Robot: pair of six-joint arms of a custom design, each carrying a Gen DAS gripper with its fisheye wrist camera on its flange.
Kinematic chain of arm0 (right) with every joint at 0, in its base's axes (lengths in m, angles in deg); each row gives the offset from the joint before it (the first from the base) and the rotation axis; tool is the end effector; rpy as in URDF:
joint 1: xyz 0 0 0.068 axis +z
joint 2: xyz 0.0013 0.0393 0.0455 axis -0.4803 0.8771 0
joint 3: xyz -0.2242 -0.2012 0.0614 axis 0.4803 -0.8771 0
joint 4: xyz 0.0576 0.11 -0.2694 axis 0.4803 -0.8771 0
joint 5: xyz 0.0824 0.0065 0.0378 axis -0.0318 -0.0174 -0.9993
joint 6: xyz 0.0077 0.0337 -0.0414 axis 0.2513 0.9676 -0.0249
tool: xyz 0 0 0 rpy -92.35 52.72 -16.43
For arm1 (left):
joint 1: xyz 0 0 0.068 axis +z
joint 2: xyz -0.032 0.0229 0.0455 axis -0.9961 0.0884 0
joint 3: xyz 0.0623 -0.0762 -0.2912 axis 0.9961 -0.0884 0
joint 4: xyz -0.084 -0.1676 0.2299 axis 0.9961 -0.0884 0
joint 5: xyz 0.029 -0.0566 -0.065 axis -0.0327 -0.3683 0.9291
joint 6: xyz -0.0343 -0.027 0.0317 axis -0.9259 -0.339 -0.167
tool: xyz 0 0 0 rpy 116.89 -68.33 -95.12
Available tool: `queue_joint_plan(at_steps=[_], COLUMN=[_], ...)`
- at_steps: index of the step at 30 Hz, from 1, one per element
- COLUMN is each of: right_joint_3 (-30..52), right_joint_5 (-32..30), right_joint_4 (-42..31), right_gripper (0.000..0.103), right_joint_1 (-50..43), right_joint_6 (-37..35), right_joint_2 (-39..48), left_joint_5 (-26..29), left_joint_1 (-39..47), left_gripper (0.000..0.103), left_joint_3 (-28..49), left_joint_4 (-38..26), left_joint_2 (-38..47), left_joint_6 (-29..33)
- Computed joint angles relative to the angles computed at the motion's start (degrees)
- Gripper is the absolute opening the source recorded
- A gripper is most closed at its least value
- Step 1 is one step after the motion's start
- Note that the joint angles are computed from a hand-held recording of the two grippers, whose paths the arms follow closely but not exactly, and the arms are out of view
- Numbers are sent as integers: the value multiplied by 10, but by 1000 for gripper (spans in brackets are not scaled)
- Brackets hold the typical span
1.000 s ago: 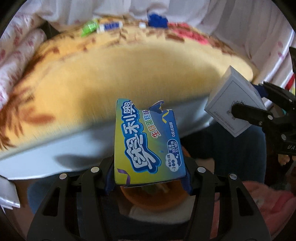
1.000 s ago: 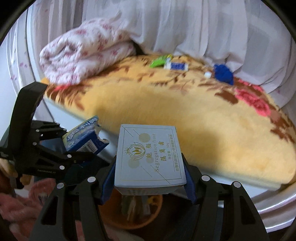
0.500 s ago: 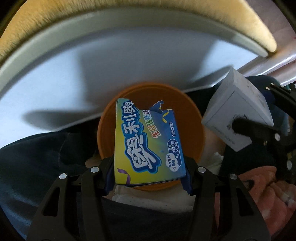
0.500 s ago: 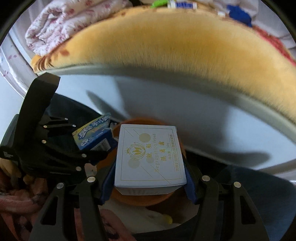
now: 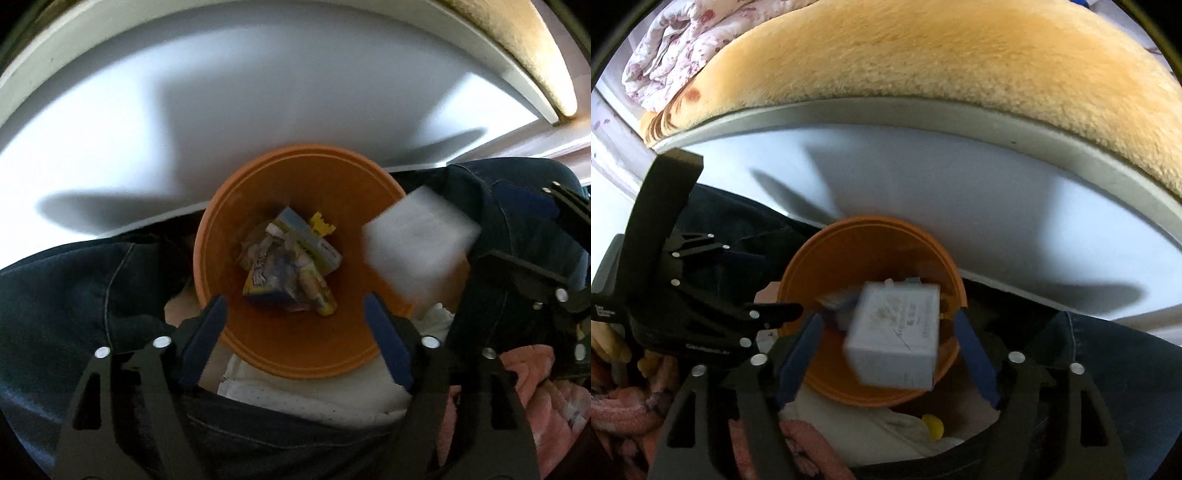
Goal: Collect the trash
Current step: 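Lower both tools over the bucket and release the snack box and white box, then raise both tools over the bed and grasp the green scrubber pack with left tool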
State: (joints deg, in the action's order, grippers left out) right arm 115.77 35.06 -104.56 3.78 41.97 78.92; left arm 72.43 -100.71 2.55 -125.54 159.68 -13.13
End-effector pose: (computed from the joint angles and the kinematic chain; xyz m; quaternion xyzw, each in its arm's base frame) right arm 0.2541 0.1702 0.1574 -0.2648 0.9431 0.1486 0.1355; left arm 0.2410 -0.0740 0.1591 0.0297 0.9932 -0.0976 0.0559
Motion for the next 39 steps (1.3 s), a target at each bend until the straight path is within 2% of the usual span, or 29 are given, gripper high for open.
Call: queue_joint_plan(at_steps=[19,25,31,33,37,39], right_joint_3=[-20,-18,29,54,111,142], right_joint_5=[3,6,2,-1,-5,-3], right_joint_4=[3,-9,-18,-17,1,11], right_gripper=[74,74,78,79,81,81], right_joint_1=[-21,-30,-61,-74,-93,-103], right_joint_6=[-7,-14,-25,-30,-31,-30], right_joint_2=[-44,-100,-159,-160,-132,-106], left_joint_5=[-12,-46,-49,-52,-69,-72], left_joint_1=[-12,-7,45,67,114,134], left_gripper=[79,79,79,91,92,92], left_joint_3=[-2,17,100,140,244,325], left_joint_4=[-2,-23,-58,-53,-17,-7], left_joint_2=[-14,-69,-142,-137,-67,5], left_joint_6=[-10,3,42,59,85,82])
